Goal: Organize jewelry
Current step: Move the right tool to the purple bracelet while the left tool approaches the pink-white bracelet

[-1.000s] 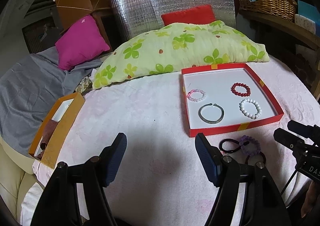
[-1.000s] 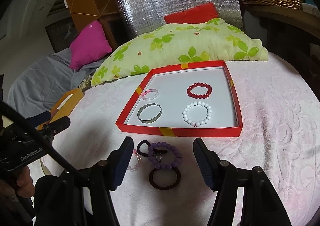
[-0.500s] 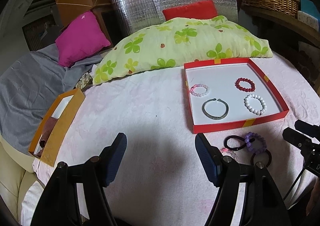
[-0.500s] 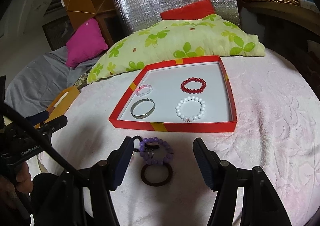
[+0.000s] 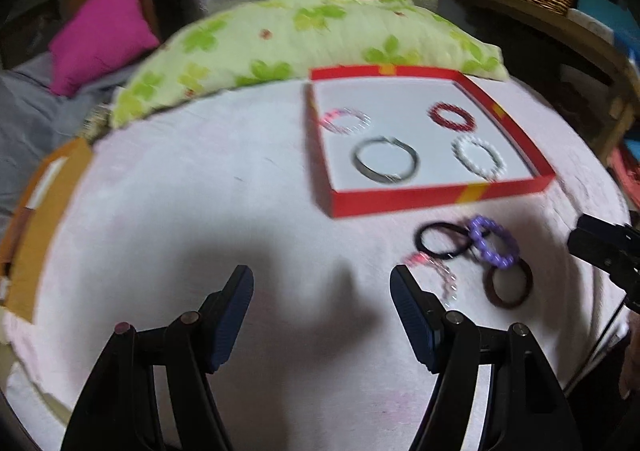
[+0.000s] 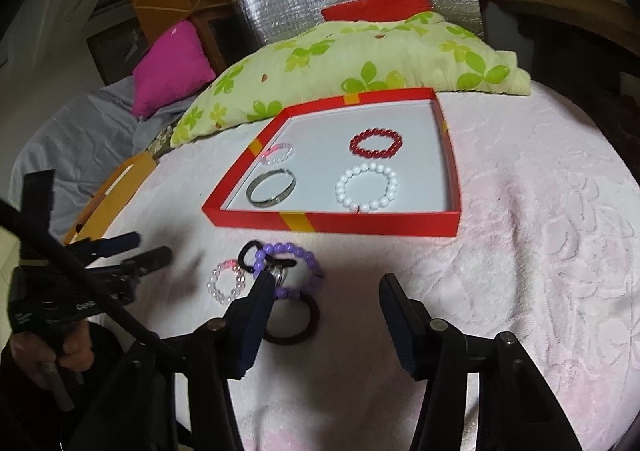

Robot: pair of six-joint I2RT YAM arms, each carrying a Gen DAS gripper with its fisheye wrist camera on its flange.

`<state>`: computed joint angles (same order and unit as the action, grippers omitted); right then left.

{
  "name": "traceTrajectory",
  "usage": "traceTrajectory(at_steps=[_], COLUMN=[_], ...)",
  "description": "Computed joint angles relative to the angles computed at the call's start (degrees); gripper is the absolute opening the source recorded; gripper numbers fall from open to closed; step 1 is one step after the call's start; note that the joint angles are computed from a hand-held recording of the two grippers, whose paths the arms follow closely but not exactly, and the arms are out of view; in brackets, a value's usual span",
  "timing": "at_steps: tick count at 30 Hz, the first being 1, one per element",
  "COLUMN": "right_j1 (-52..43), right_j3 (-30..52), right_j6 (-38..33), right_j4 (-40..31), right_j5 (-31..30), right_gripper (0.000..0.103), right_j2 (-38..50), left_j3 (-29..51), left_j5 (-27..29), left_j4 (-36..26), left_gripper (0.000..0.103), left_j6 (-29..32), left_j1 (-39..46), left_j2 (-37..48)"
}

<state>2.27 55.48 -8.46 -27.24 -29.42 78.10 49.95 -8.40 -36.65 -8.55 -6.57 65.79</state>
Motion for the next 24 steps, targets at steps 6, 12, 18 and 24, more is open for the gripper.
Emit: traceTrajectory(at_steps=[6,12,18,24], right_j1=[4.4,6.22,1.92,3.73], right_j3=[0.06,2.16,4.0,5.84], right_j6=[-1.15,2.54,10.05,12.82], right_j4=[-0.65,-0.8,0.58,1.77], right_j5=[1.98,2.2,-5.11,-1.99], right_gripper=[0.052,0.052,0.051,0.034], right_j2=[1.32,6.0,9.94,12.5], left_j3=[-2.83,-4.23,-4.82,-3.87], left_j5=[2.4,8.56,13.2,15.06], left_j4=[3.18,4.27,5.89,7.12], left_gripper=[0.072,0.072,0.072,0.061], left_j6=[1.77,3.39,3.88,3.96], left_j1=[1.1,4.5,5.28,3.75], left_j2=[1.75,1.55,1.22,4.17])
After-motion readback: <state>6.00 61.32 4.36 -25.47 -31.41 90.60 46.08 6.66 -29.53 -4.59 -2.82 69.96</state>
